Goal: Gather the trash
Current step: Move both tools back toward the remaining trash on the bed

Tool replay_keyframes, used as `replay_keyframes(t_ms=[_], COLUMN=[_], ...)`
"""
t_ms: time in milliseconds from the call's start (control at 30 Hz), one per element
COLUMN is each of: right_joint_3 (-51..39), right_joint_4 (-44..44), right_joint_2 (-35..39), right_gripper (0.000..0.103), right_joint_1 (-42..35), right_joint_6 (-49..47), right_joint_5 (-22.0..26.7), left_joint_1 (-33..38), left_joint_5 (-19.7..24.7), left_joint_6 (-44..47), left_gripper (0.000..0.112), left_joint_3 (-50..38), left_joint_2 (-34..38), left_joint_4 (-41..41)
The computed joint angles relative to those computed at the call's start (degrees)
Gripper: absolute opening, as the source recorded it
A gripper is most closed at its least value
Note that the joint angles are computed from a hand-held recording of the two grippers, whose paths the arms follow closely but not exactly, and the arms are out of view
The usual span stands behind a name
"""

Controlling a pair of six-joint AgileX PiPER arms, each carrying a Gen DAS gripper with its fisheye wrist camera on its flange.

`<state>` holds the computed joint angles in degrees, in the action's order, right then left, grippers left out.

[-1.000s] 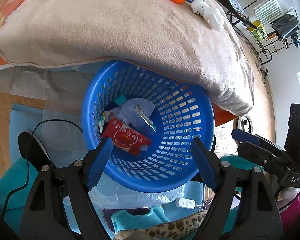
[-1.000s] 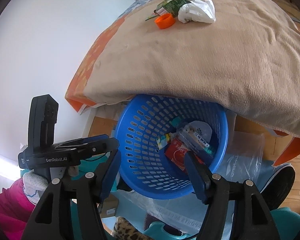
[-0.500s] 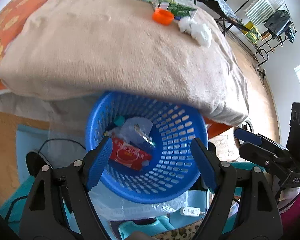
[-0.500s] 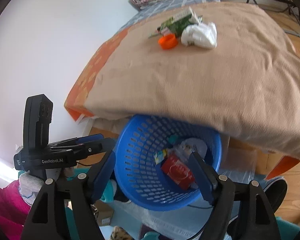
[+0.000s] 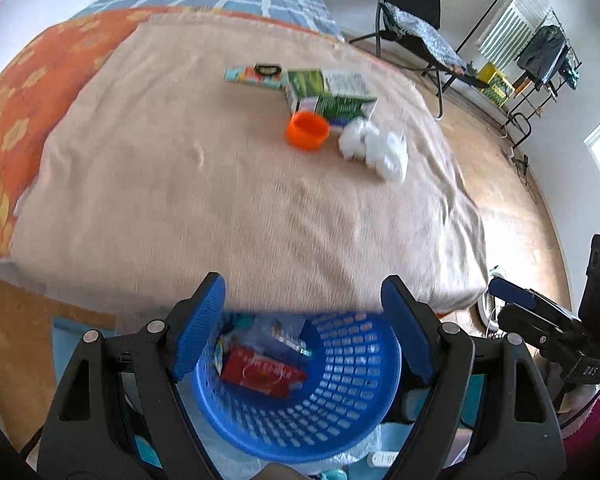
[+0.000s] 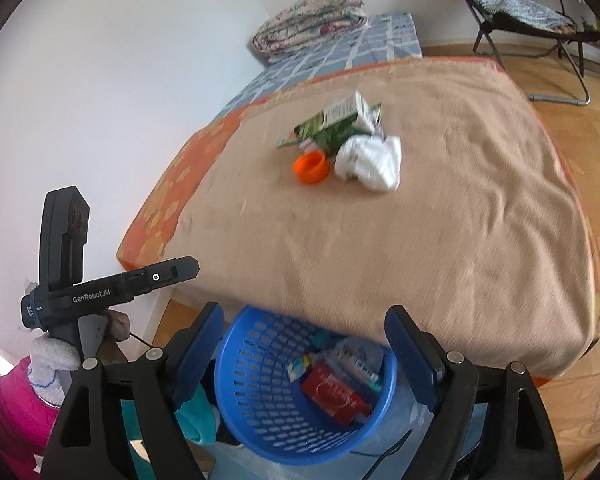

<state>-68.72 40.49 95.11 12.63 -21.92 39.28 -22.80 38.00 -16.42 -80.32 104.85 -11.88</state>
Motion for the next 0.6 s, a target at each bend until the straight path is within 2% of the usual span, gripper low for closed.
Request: replay_keyframes(t_ms=[233,400,600], right_joint_3=[-11.6,-23.4,-35.6], right_joint_4=[-5.5,-5.0,-4.1], right_joint_2=[5.3,13.2,22.6], right_gripper=[0.086,0.089,0.090], right_joint_1=[-1.8,-4.5,-6.4], right_joint_6=[1.5,2.2,7.7], right_joint_5=[3.3,8.3,12.2], left_joint_1=[0.9,0.6,1.4], left_joint_5=[2.8,4.8,9.5], left_joint_6=[1.8,2.3,2.5], left_gripper=[0.082,0.082,0.082], left_joint_3=[-10.3,-18.8,-30.8], left_joint_2=[6.2,12.2,20.7], left_joint_4=[-1.3,-0.4,-1.4])
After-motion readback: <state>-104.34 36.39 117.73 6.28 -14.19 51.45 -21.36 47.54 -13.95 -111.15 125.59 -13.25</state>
